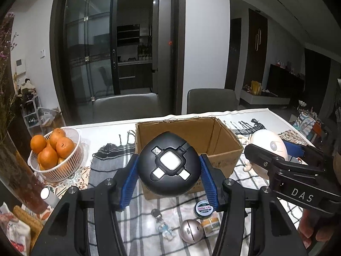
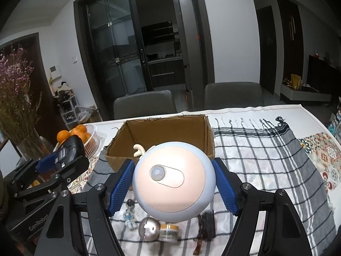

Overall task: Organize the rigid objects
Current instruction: 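Lift and carry the black device with the left tool while the right tool carries the lamp into the box, then open the left tool releasing the black device while the right tool releases the lamp in the box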

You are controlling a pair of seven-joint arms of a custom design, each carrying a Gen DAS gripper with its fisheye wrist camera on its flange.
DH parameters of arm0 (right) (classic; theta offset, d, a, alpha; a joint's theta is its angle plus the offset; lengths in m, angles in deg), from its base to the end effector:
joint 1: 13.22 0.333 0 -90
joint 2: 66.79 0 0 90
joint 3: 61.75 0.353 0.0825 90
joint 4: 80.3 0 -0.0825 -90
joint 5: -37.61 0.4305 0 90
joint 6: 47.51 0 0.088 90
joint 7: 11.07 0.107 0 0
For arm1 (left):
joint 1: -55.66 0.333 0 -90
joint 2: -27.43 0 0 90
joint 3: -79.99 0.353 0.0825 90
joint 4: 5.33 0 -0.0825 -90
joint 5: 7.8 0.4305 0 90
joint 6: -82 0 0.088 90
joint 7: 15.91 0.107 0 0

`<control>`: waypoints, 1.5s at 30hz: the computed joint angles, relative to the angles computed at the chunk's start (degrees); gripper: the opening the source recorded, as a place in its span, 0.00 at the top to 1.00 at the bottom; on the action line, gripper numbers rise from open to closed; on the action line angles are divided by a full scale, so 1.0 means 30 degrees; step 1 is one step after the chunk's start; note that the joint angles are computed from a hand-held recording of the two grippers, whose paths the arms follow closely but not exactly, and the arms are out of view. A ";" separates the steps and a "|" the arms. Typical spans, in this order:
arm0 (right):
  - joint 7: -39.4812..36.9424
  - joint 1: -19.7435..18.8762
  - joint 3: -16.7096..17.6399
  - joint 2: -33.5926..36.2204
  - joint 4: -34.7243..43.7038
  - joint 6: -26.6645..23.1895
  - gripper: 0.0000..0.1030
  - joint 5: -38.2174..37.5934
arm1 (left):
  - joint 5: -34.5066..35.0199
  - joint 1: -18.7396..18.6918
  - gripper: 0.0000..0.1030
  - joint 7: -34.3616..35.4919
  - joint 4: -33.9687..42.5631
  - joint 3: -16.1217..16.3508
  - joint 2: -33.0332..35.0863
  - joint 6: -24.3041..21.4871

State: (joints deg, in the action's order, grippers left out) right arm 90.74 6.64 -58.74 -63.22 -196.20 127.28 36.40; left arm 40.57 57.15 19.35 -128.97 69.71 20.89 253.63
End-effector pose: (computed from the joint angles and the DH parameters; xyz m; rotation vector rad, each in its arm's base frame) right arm 0.6057 0.2564 0.5517 -1.7351 1.4025 -0.5525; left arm 0.5746 -0.1468 0.5564 -1.6270 1.6065 -0.9031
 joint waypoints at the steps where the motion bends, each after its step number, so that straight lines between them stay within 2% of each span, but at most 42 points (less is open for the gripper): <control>1: -0.0149 -0.0029 0.0042 0.0154 0.0218 -0.0094 0.28 0.0147 | -0.0260 -0.0055 0.47 0.0292 0.0176 0.0073 0.0180 -0.0052; 7: -0.0093 0.0226 -0.0234 0.1168 0.1736 -0.0885 0.28 0.0081 | -0.1890 -0.0495 0.47 0.2180 0.1372 0.0523 0.1287 -0.0523; 16: -0.1494 0.0134 -0.0260 0.3070 0.4473 -0.2741 0.28 0.1386 | -0.4499 -0.1107 0.47 0.5147 0.3336 0.0992 0.3042 -0.1660; 21: -0.2249 0.0015 -0.0254 0.4220 0.6210 -0.4127 0.28 0.1999 | -0.7011 -0.1212 0.47 0.7732 0.4605 0.0943 0.4093 -0.2632; 28: -0.3116 -0.0229 -0.0123 0.5937 0.8925 -0.6632 0.28 0.2983 | -0.9746 -0.1280 0.47 1.0388 0.6842 0.0791 0.5744 -0.4694; 33: -0.3386 -0.0434 -0.0089 0.7344 1.1125 -0.8907 0.28 0.3550 | -1.0654 -0.1374 0.47 1.1202 0.8092 0.0811 0.6655 -0.6074; 41: -0.3011 -0.0405 -0.0306 0.9041 1.3700 -1.1491 0.28 0.3636 | -1.1684 -0.1422 0.46 1.2154 1.0207 0.0694 0.8128 -0.8578; 42: -0.3018 -0.0440 -0.0289 0.9223 1.3964 -1.1764 0.27 0.3670 | -1.1790 -0.1442 0.46 1.2209 1.0364 0.0695 0.8233 -0.8861; 45: -0.3022 -0.0444 -0.0282 0.9455 1.4357 -1.2288 0.26 0.3689 | -1.1120 -0.1751 0.30 1.1497 1.0096 0.1040 0.8064 -0.8562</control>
State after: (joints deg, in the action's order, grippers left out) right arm 81.68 5.31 -59.59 -34.85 -153.13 90.41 47.47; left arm 7.21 51.89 53.84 -98.68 72.83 45.09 227.94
